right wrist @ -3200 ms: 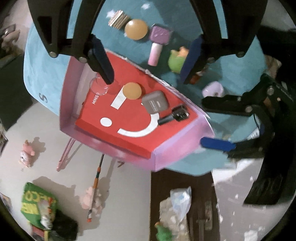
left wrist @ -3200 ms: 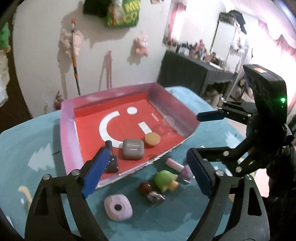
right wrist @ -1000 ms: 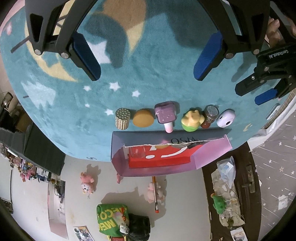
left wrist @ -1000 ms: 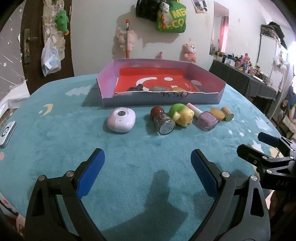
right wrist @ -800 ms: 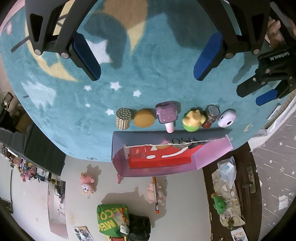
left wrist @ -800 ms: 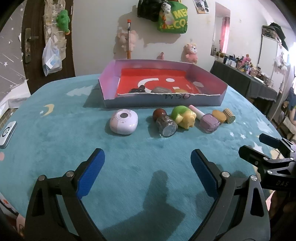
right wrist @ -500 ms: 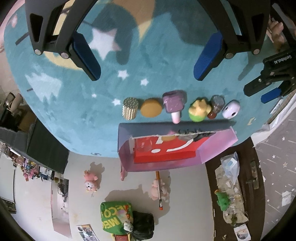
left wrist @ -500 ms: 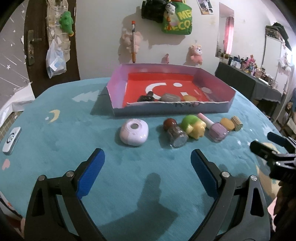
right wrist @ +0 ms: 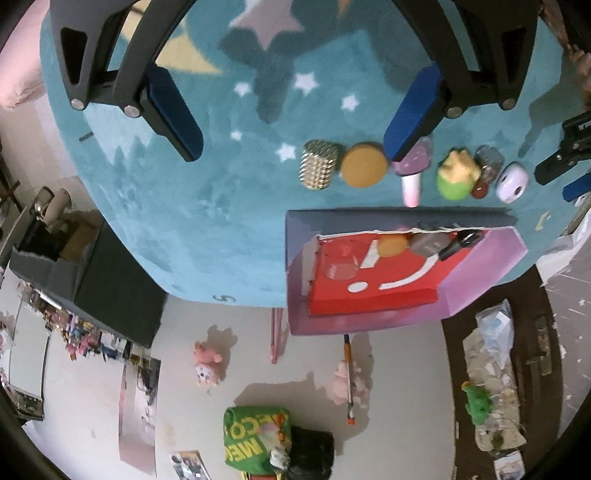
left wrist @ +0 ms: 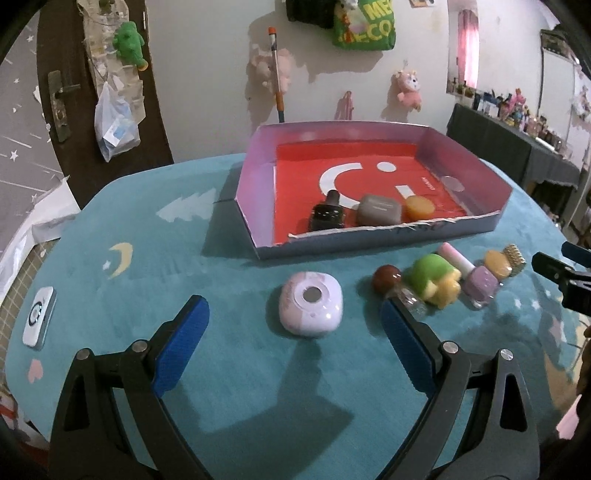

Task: Organize rigid objects
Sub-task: 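Grasp the white-pink round compact with the left tool while the right tool grasps the gold studded cylinder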

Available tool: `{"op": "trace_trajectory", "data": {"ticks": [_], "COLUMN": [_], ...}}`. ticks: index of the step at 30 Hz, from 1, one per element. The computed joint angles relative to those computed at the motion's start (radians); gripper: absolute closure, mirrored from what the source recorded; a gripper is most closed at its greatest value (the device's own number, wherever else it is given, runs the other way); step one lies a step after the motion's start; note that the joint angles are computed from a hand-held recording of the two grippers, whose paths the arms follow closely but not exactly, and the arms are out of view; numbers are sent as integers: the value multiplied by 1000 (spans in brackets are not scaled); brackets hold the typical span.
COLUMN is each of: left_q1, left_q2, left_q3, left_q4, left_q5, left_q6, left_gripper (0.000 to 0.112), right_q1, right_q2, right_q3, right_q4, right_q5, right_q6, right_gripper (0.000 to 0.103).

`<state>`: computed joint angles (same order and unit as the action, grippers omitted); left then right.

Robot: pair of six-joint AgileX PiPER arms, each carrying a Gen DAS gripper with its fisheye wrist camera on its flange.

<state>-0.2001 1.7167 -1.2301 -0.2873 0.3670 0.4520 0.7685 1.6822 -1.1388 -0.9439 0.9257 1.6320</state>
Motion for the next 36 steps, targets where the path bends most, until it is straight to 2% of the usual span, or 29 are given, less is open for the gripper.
{"op": "trace_trajectory", "data": {"ticks": [4,10,14,16,20,28,36], "left_q1": [2,3,5,6,6,3,9], "left_q2": [56,144,182,193,212,247,259], "left_q3": [-84,-204,-244,-254,-279,-309,-325], "left_q4": [41,66,65,54,51,77,60], "left_q5": [57,160,196,212,244,275,289], "left_q6": [-24,-32,-20,-9,-7,-24,-12], "left_gripper": [18,31,35,42,43,43,43], "right_q1": [-69,-130,-152,-158,-170,-216,-230], "right_q2": [23,59,65,65,59,34,24], "right_q3": [-26,-52,-49,-51,-52,-25,-24], "right_q4": [69,145,165,172,197,268,311], "right_q5": [-46,-92,-118,-119,-120,-186,-172], "right_q6": [-81,-167,-184,-194,-228,-313,-392], "right_gripper": [10,13,13,14,16,16,16]}}
